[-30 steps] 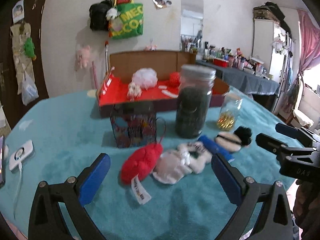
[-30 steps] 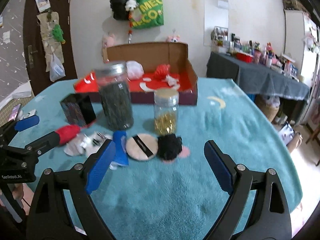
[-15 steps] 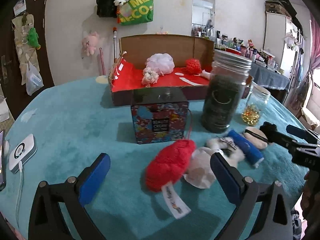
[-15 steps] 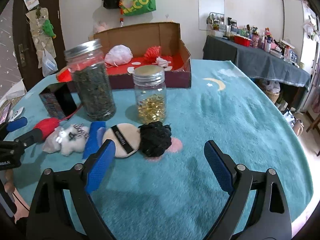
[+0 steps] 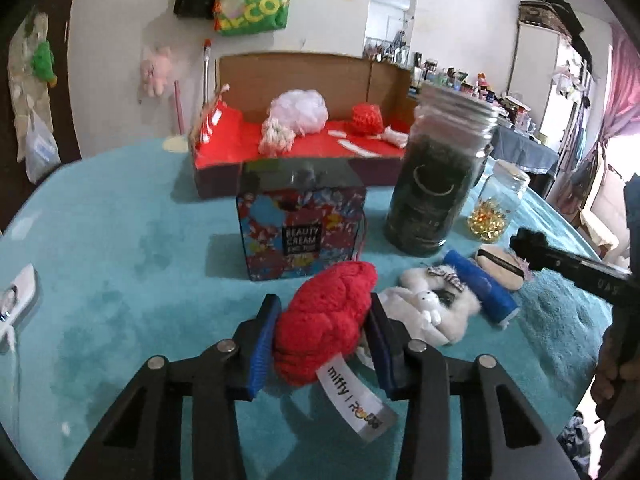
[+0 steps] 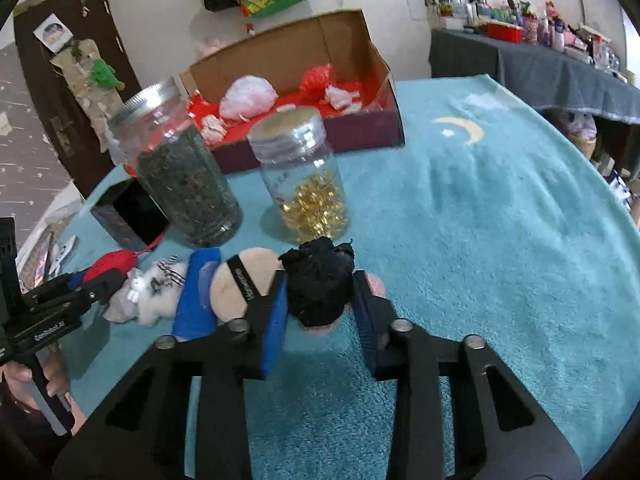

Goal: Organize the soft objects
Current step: 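Grasp the red knit pouch with the left tool while the right tool grasps the black scrunchie, then lift the red pouch and black scrunchie and carry them toward the box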

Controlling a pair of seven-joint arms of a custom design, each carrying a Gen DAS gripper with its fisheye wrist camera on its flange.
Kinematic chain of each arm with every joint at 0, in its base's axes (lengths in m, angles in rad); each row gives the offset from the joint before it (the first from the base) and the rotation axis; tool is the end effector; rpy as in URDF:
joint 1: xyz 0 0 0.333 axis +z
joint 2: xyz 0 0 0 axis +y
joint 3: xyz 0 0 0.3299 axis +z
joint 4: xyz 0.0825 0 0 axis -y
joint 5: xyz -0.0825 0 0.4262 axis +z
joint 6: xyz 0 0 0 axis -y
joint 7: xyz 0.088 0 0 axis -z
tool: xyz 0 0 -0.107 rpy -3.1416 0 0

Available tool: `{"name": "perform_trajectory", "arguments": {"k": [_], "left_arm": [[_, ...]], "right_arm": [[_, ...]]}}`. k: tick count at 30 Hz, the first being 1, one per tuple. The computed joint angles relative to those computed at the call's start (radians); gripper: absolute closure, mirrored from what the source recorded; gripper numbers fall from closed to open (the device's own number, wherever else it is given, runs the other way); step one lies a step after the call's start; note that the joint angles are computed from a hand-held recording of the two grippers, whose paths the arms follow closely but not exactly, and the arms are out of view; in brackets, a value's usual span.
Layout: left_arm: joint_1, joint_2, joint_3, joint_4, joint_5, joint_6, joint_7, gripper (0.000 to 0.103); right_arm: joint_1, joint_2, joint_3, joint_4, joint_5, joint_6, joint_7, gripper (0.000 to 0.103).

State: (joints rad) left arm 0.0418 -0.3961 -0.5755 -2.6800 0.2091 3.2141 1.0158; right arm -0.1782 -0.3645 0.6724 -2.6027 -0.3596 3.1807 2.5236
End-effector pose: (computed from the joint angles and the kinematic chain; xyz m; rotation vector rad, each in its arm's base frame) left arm 0.3928 -0.2587 0.4241 -1.5172 1.9666 -0.9886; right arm 0.4135 0.2672 0.4294 -1.6157 1.6518 -0.5068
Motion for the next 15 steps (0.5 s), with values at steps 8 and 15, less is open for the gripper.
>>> {"name": "perform_trajectory", "arguments": {"k": [8,15], "left_arm": [[-0.054,0.008,0.034,0.006,-0.013,0.01,0.04,0.058],[-0.06,0.02,0.047,0.016,-0.016,-0.005,0.043,0.058]], "right_arm": [[-0.019,-0.042,0.062,0.0,0.032,0.048,-0.047,0.077],[0.006,0.0,0.054,0.01,0.092,0.056,-0.111,0.077]]}}
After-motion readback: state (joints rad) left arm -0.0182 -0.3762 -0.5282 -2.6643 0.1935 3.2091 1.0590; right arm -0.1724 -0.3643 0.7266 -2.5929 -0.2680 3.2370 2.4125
